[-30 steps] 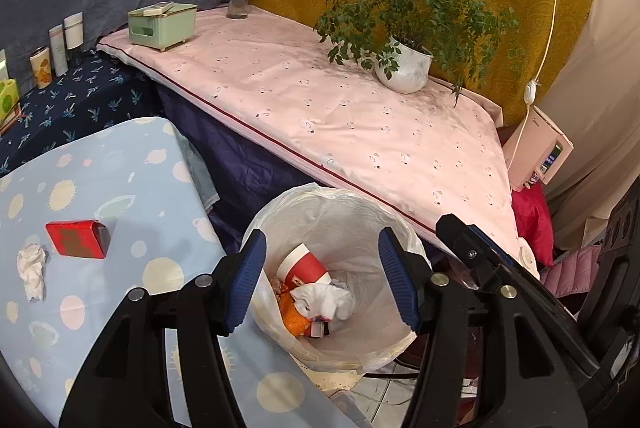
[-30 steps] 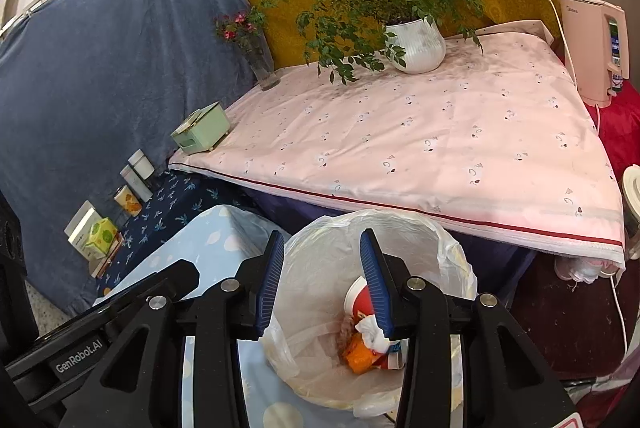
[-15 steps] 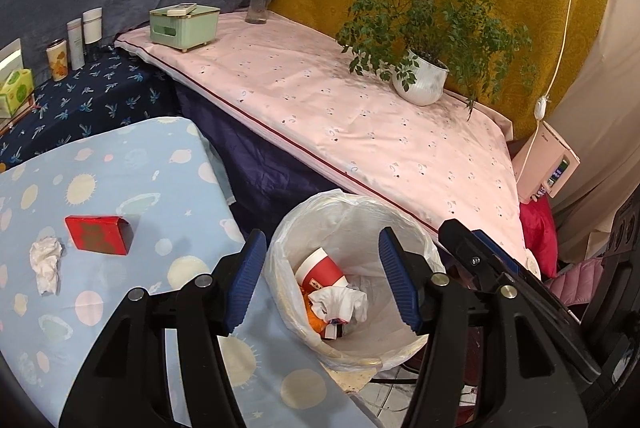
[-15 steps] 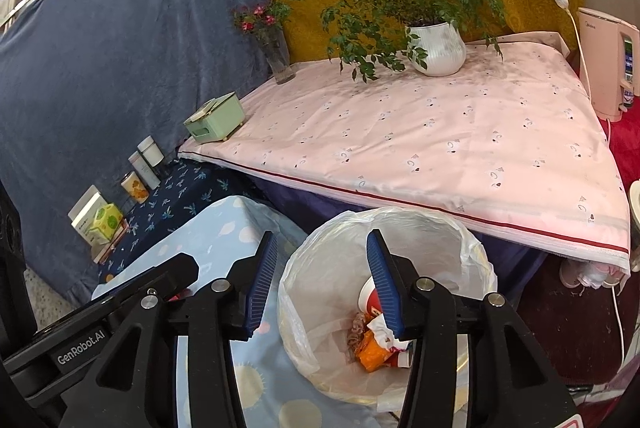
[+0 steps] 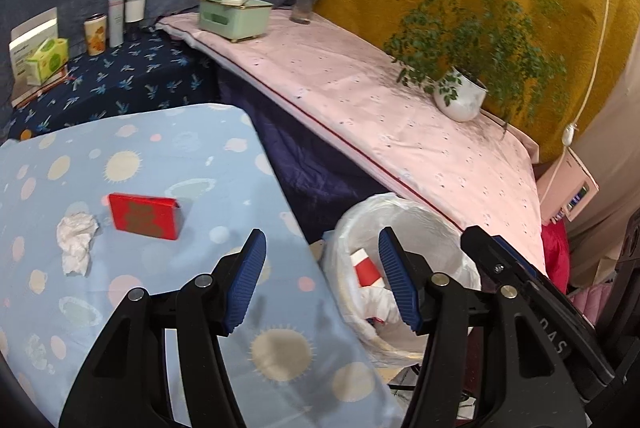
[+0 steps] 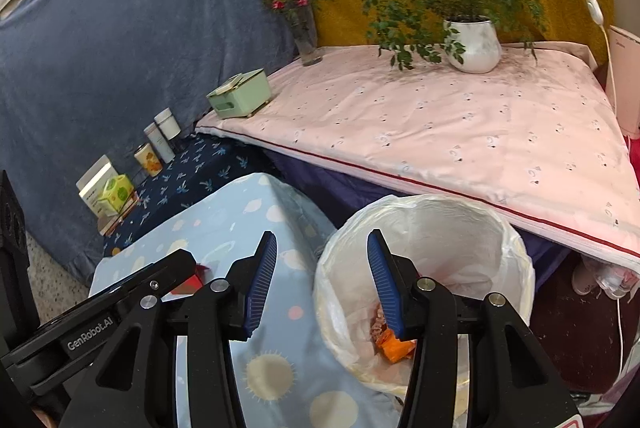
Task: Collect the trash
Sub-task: 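Move both grippers back from the bin to the red card and tissue, then grasp the white tissue with the left gripper while the right grasps the red card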
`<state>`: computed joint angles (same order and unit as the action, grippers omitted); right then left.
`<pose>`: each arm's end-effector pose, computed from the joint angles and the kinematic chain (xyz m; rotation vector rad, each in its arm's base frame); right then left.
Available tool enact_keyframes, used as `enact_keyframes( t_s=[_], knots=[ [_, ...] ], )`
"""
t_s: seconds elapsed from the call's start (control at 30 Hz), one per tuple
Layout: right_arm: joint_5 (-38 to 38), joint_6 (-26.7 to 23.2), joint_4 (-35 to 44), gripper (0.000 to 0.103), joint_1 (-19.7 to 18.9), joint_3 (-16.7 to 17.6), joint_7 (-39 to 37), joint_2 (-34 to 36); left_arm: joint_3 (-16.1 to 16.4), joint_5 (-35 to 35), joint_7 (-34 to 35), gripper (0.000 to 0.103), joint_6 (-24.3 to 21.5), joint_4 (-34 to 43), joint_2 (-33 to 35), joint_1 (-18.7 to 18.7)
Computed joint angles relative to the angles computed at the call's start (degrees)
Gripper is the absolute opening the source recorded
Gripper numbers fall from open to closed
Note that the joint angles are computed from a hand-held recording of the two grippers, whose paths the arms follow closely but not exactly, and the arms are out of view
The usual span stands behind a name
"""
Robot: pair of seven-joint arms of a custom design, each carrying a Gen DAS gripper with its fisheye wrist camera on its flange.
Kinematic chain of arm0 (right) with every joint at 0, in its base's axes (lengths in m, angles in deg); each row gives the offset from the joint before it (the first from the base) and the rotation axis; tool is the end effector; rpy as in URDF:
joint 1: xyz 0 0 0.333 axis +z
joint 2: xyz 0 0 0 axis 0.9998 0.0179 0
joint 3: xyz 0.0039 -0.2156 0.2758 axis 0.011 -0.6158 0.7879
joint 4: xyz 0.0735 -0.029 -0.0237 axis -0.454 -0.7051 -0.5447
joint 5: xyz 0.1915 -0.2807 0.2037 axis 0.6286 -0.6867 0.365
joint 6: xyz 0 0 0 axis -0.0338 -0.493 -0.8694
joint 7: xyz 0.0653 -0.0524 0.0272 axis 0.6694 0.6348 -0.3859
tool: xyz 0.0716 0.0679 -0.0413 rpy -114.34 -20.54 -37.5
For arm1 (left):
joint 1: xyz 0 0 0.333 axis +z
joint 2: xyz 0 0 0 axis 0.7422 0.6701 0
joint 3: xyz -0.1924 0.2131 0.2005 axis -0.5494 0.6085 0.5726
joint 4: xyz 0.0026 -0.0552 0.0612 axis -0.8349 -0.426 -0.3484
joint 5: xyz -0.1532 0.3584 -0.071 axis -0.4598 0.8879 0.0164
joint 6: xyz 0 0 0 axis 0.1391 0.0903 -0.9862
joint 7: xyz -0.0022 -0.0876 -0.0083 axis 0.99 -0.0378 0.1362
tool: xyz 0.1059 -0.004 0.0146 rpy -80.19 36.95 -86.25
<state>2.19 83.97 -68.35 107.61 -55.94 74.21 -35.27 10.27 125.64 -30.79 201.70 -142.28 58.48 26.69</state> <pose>0.5758 0.2290 0.5765 -1.7492 1.3886 -0.2996 0.5087 -0.3664 0.5857 -2.1178 1.3631 -0.9309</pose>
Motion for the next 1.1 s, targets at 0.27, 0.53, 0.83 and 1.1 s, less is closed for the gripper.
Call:
enact_keyframes(
  t_s=[0.27,0.53,0.83,1.1],
  knots=[
    [-3.89,-0.72,0.89,0.052,2.07,1.15,1.78,0.8,0.06,-0.56,-5.09,0.065,-1.37,-9.24,-6.99,3.05],
    [-6.71,-2.41,2.95,0.056,4.51,2.5,3.51,3.08,-0.72,-2.31,-7.1,0.075,-3.06,-17.35,-13.46,6.97],
    [-10.36,-6.34,8.63,0.06,7.45,3.83,5.41,9.05,0.64,-6.73,-5.56,0.076,-1.23,-27.37,-19.49,11.58],
    [-13.65,-11.02,17.35,0.06,9.91,4.43,7.51,17.36,2.31,-9.25,-1.16,0.075,4.53,-31.74,-19.25,15.4]
  ],
)
